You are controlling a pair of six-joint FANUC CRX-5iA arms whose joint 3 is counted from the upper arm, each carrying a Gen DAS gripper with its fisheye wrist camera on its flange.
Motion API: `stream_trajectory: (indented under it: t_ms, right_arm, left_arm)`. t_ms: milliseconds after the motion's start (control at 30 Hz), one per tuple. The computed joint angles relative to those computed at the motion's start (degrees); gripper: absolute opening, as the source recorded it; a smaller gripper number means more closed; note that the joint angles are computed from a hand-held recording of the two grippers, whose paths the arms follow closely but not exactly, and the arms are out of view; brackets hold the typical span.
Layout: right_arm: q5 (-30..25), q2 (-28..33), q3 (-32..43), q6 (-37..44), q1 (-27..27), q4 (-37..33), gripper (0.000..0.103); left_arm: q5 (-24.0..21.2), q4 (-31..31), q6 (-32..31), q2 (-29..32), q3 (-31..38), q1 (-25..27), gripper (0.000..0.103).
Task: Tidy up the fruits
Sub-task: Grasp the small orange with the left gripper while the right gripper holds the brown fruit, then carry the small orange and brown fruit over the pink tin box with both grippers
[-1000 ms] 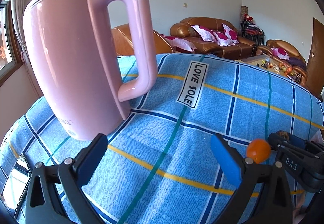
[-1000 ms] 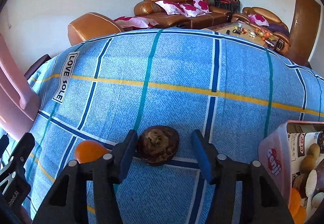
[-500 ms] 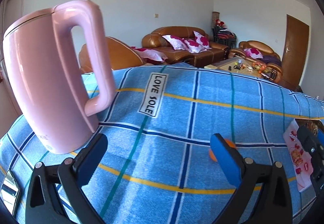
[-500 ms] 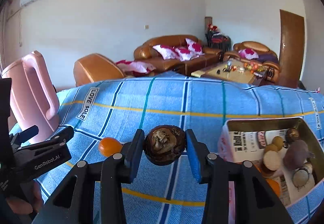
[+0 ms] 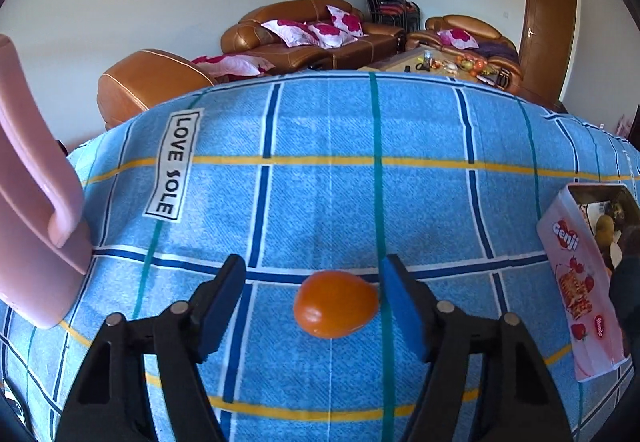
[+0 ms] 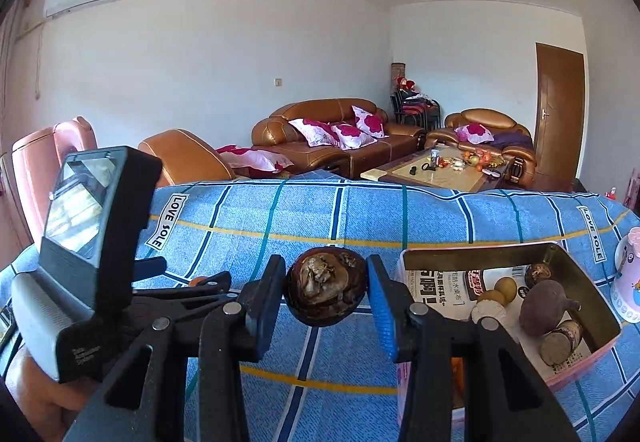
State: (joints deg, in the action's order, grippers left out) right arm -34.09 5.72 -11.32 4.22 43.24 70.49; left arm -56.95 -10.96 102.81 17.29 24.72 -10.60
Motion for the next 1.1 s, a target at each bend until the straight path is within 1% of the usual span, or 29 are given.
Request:
stream_trajectory:
  t_ms: [100, 133, 167, 267, 300, 333, 367, 467, 533, 600, 667, 733, 800, 933, 1000, 1100]
  right_arm:
    - [0.1, 0.3, 0.7, 1.8, 0.1, -1.7, 0.044]
    - [0.1, 0.5, 1.0, 2.4, 0.1, -2.3, 0.044]
    - [0.2, 0.6, 1.2, 3.1, 0.1, -2.8, 0.044]
    - [0.3, 1.1, 2.1, 4.6, 0.0, -4.0, 0.044]
    - [0.4, 1.2, 2.2, 4.8, -0.2, -4.2, 0.044]
    - [0.3, 1.2, 2.3, 4.8, -0.2, -4.2, 0.044]
    - [0.3, 1.2, 2.3, 4.7, -0.2, -4.1, 0.044]
    - [0.7, 1.1, 1.9, 3.7, -0.6, -2.8, 0.044]
    - [0.9, 1.0, 1.4, 2.6, -0.6, -1.6, 0.044]
    - [1.1, 1.0, 1.2, 2.2, -0.8, -1.1, 0.044]
    - [1.8, 0.7, 0.5, 0.8, -1.0, 0.5, 0.044]
    - [2.7, 0.0, -1.1, -2.0, -1.4, 3.8, 0.044]
    - [3.6, -0.4, -2.1, -4.0, -1.8, 6.5, 0.044]
    - [4.9, -1.1, -3.7, -7.5, -2.6, 11.4, 0.044]
    - [5.3, -1.4, -4.4, -9.5, -3.0, 13.8, 0.044]
    - [4.9, -1.6, -4.8, -10.1, -3.0, 15.0, 0.044]
  left_arm:
    - [-2.9, 2.3, -0.9, 1.7, 1.7, 0.7, 0.068]
    - [-2.9, 4.1, -1.4, 1.8, 1.4, 1.4, 0.067]
    - [-1.9, 5.7, -1.8, 1.4, 0.4, 2.0, 0.065]
    - [-1.5, 5.6, -1.4, 1.1, -0.2, 2.0, 0.062]
    - [-1.3, 5.8, -1.8, 1.0, -0.3, 1.9, 0.059]
    - [-0.4, 6.8, -2.8, 0.5, -1.3, 2.2, 0.046]
    - [0.2, 7.5, -3.5, 0.2, -1.9, 2.3, 0.043]
    - [1.9, 10.3, -4.5, -0.7, -4.0, 3.3, 0.043]
    - [3.2, 10.9, -3.7, -1.9, -5.7, 4.0, 0.043]
    - [4.6, 7.4, 0.6, -3.7, -6.9, 3.6, 0.043]
    - [8.3, 2.8, 5.7, -6.7, -9.5, 2.9, 0.043]
    - [10.3, -4.1, 11.7, -9.3, -11.0, 1.3, 0.043]
    - [10.6, -10.3, 16.0, -10.9, -11.5, -0.3, 0.043]
    - [10.7, -18.0, 21.3, -12.8, -12.4, -2.2, 0.043]
    - [10.7, -19.9, 22.5, -13.4, -12.6, -2.7, 0.043]
    - [10.6, -21.4, 23.5, -14.0, -13.1, -3.5, 0.043]
